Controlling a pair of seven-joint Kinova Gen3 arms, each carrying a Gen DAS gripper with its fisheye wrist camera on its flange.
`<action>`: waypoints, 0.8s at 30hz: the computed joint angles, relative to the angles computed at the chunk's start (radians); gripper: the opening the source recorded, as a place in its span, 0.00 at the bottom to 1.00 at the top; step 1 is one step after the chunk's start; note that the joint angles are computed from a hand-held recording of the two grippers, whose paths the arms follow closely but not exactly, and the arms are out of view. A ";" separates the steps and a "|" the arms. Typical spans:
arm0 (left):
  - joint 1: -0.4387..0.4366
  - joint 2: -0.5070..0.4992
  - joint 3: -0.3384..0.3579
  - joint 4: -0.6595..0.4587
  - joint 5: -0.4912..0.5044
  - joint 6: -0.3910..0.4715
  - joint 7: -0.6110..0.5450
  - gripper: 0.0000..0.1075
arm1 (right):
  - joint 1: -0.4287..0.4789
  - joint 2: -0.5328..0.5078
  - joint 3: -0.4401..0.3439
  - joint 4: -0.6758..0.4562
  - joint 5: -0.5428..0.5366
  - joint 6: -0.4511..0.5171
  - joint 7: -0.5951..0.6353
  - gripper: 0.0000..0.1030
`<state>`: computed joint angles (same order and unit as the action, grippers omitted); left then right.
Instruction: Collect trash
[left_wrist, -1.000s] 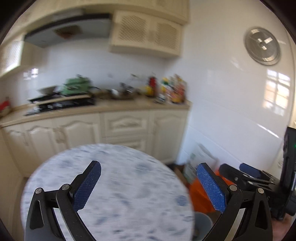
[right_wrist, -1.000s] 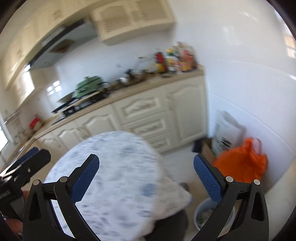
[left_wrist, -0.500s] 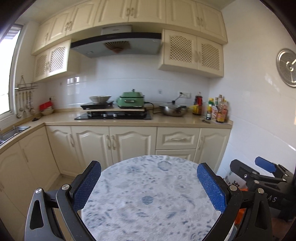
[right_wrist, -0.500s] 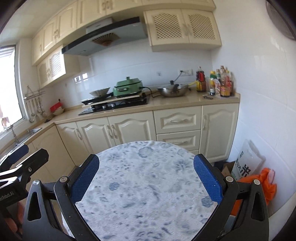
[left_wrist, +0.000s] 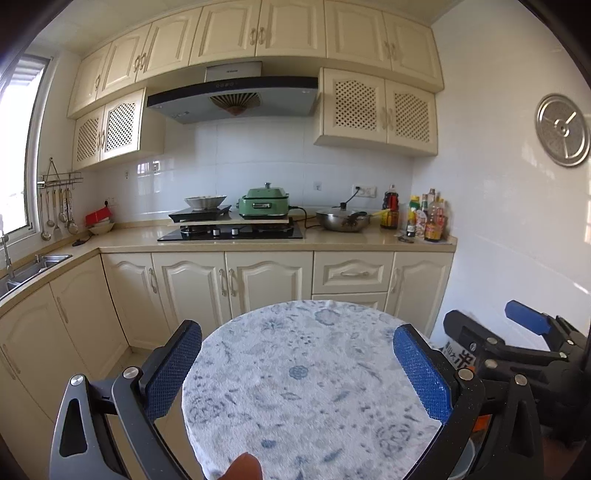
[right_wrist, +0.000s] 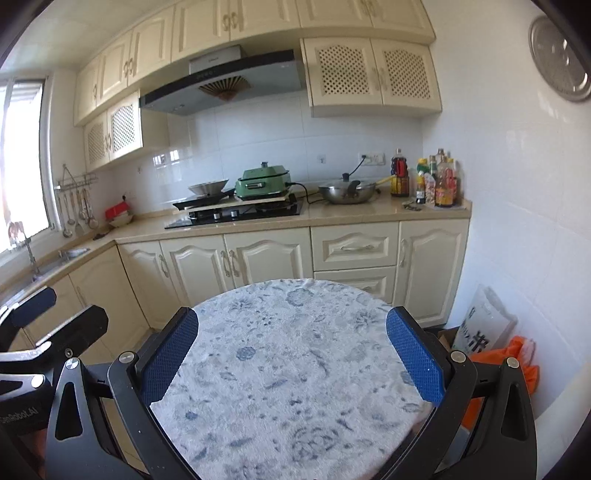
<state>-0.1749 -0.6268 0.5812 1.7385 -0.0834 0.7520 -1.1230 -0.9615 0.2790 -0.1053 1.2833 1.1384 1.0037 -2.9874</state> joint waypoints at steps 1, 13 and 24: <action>0.004 -0.007 -0.001 0.006 0.003 0.000 0.001 0.95 | -0.008 -0.002 -0.002 0.000 0.003 0.013 0.002 1.00; -0.020 -0.086 0.008 -0.006 0.055 0.052 0.008 0.95 | -0.032 -0.041 -0.041 0.055 0.087 0.080 -0.100 1.00; -0.019 -0.065 0.016 -0.038 0.088 0.074 -0.004 0.95 | -0.016 -0.046 -0.060 0.066 0.084 0.075 -0.117 1.00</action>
<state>-0.1937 -0.6921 0.5969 1.7007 0.0049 0.8264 -1.1270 -0.9778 0.2335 -0.1652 1.3494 1.2221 1.0787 -3.1046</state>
